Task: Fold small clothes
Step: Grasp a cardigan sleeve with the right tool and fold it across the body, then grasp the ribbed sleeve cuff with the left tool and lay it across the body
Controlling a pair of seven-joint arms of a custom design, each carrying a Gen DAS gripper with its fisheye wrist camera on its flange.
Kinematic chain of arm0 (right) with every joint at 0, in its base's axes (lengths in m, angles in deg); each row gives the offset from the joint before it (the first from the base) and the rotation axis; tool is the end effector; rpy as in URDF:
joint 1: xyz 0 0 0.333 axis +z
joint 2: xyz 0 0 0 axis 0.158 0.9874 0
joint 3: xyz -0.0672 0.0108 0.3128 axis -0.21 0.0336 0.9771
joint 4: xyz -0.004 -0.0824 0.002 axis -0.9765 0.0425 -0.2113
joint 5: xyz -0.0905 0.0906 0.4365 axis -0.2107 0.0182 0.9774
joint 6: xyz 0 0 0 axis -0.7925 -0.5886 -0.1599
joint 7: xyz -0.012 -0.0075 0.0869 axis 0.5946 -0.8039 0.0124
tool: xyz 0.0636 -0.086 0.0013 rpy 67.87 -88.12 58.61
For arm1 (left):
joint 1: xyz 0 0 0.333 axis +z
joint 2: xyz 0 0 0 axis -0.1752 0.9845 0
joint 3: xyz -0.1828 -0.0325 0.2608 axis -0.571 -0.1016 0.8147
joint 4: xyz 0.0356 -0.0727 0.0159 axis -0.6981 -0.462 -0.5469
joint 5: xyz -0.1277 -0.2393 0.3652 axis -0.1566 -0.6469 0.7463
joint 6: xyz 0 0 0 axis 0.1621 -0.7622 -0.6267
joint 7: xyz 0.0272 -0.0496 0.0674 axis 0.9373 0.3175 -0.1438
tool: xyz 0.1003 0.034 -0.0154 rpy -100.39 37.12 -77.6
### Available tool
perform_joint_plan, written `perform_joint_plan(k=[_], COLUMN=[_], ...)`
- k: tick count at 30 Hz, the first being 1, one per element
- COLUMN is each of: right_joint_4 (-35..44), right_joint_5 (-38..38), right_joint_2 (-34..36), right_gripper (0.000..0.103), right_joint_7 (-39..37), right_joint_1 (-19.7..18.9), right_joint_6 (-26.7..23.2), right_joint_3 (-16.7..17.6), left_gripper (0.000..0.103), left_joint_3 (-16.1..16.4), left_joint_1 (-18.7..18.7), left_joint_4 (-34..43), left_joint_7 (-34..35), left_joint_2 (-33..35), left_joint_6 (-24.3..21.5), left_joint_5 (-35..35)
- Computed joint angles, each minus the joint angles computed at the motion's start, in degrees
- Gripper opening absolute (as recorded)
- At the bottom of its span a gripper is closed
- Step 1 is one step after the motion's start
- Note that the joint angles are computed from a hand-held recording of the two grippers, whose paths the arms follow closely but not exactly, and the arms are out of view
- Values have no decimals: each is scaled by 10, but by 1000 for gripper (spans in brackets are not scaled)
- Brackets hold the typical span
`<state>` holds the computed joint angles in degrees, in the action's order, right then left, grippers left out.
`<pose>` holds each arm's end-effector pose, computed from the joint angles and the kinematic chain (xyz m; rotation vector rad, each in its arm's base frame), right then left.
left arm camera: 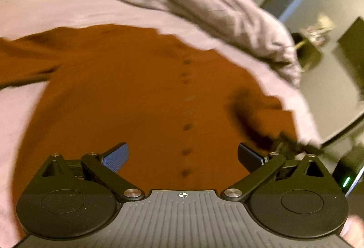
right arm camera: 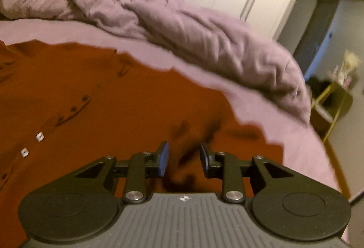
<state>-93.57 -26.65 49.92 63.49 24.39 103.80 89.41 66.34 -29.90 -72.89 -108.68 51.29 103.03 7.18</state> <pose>0.7443 0.2502 0.3059 -2.1459 0.9306 -0.8592 0.6023 -0.3230 0.3454 -2.3181 1.3051 -1.0249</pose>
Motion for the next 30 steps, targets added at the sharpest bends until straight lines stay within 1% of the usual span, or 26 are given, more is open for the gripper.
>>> perform_joint_plan(k=[1,2,3,4,5,6,7,8,9,10,12,13,14,15,16,17,18,19,20,21,22,23,24,27,29,30], right_joint_4=[-5,-4,-11,-26,-48,-59,-67,-81,-98,-121,-148,-156,-160,-165,-173,-173,-173,-174,-174,-174,-172,-173,-171,-156,-144,-136], right_joint_5=[15,32,46,56,64,66,68,71,74,79,83,88,94,99,104,106,106,106,105,105,104,103,102,103,111,117], right_joint_2=[-1,-2,-6,-15,-33,-40,-44,-52,-59,-69,-75,-71,-65,-62,-59,-53,-49,-49,-47,-47,-45,-44,-44,-39,-28,-20], right_gripper=[27,29,30,30,31,35,38,40,42,42,43,43,45,47,47,48,48,48,48,49,49,49,49,49,50,52], right_joint_7=[17,39,57,78,84,84,89,90,88,84,71,64,59,55,49,48,47,47,48,50,52,52,55,63,64,63], right_joint_1=[15,43,56,50,29,-11,-32,-51,-80,-120,-199,-246,-284,-310,-342,-354,-364,-370,-373,-376,-379,-385,-385,-386,-401,-409], right_joint_6=[4,-1,-3,-6,-8,-12,-14,-16,-16,-12,-15,-16,-17,-18,-17,-15,-14,-14,-13,-11,-12,-11,-11,-17,-27,-34], right_joint_3=[-18,-54,-72,-71,-49,-8,13,33,64,106,183,232,270,297,328,341,352,358,361,365,368,374,374,375,392,402], left_gripper=[103,103,103,103,103,103,103,101,99,98,97,97,97,97,97,89,75,54,40,37,29,16,11,10,10,10], left_joint_3=[4,6,2,-5,-23,-44,-68,-80,-93,-104,-106,-104,-85,-63,-56,-63,-87,-128,-155,-161,-153,-149,-146,-126,-97,-73], left_joint_1=[3,5,13,21,37,53,70,78,89,97,98,97,83,68,64,69,88,115,128,128,118,112,108,98,90,77], left_joint_4=[25,50,81,106,141,167,193,217,237,256,279,284,289,290,292,297,299,315,335,353,370,378,380,361,324,315], left_joint_7=[-1,7,34,58,91,121,147,158,175,190,204,212,205,196,196,207,233,274,308,324,333,344,353,367,364,358], left_joint_2=[22,46,76,102,137,163,190,215,237,257,279,282,285,287,290,298,305,322,338,349,355,356,355,333,298,285], left_joint_6=[22,43,64,78,85,81,74,76,77,79,77,65,66,78,87,100,107,92,63,43,27,13,5,28,64,73], left_joint_5=[7,3,-21,-48,-87,-123,-160,-187,-209,-228,-251,-262,-263,-263,-270,-280,-292,-305,-323,-327,-331,-335,-340,-348,-347,-344])
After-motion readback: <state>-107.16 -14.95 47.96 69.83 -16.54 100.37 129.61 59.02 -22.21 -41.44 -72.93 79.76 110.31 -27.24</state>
